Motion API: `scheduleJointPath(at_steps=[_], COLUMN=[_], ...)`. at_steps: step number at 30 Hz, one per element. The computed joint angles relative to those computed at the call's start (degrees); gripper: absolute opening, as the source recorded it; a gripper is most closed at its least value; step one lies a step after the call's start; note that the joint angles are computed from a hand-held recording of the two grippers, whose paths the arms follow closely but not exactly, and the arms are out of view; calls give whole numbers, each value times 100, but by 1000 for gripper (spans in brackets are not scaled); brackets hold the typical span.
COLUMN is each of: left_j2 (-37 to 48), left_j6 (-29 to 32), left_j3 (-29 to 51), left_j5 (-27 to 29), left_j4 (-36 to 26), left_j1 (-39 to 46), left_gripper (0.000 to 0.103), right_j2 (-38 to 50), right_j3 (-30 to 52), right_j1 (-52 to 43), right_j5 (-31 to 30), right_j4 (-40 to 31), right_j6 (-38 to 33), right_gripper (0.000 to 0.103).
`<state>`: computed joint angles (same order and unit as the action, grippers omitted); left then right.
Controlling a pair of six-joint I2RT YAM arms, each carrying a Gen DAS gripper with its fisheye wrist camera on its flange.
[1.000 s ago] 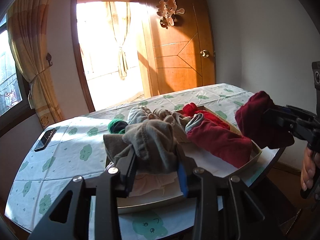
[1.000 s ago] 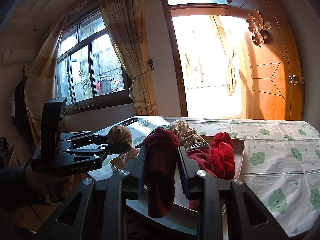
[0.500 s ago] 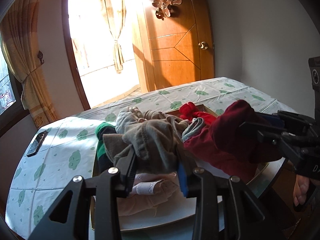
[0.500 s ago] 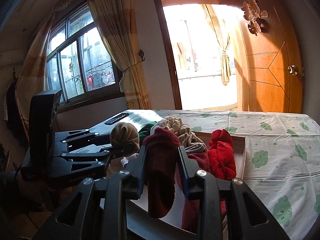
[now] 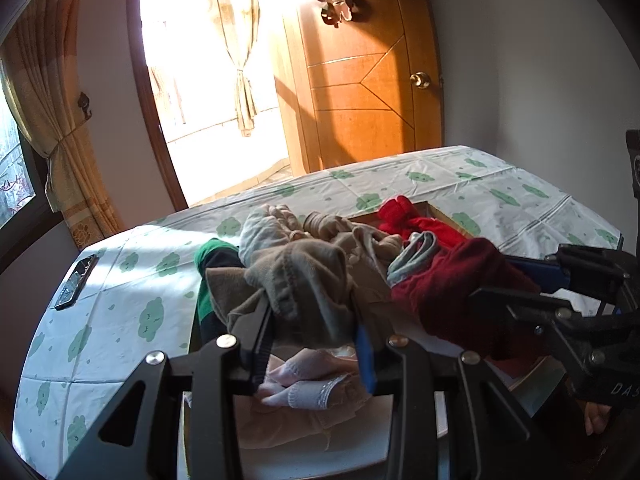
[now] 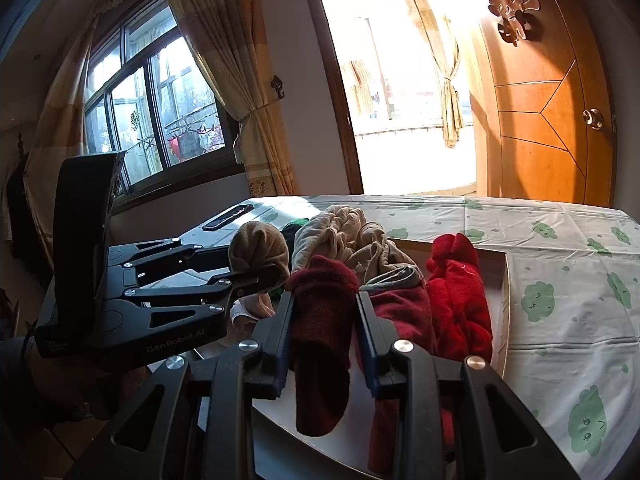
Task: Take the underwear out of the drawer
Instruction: 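Carry both held socks over the beige tray and lower them with both tools, then open the right tool on the dark red sock while the left tool releases the beige sock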
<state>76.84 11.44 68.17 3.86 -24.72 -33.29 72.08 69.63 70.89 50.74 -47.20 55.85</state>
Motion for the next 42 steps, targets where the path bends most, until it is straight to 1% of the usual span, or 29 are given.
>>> scheduleJointPath(at_steps=[4, 11, 16, 20, 25, 32, 34, 35, 40, 42], left_j2=[67, 252, 443, 603, 696, 726, 726, 727, 723, 712], left_j6=[-28, -66, -9, 49, 63, 122, 123, 122, 121, 111], left_j3=[75, 244, 357, 354, 319, 259, 254, 245, 229, 204], left_j5=[18, 69, 45, -87, -136, -212, -218, -237, -250, -236], left_j4=[-15, -114, -260, -314, -311, -262, -254, -247, -226, -211], left_j1=[7, -41, -127, -233, -273, -332, -332, -341, -348, -345], left_gripper=[34, 34, 34, 34, 35, 36, 38, 41, 42, 45], right_j2=[129, 411, 466, 540, 439, 556, 548, 536, 517, 513], right_j3=[61, 176, 116, 94, -157, -100, -123, -141, -156, -159], right_j1=[-118, -244, -328, -460, -423, -380, -371, -365, -380, -372], right_j5=[-156, -427, -607, -818, -857, -923, -922, -915, -931, -928], right_j4=[121, 37, -3, -197, -151, -267, -259, -250, -236, -241], right_j6=[-164, -219, -183, -21, 152, 197, 218, 233, 245, 255], right_gripper=[32, 32, 32, 32, 32, 32, 32, 32, 32, 33])
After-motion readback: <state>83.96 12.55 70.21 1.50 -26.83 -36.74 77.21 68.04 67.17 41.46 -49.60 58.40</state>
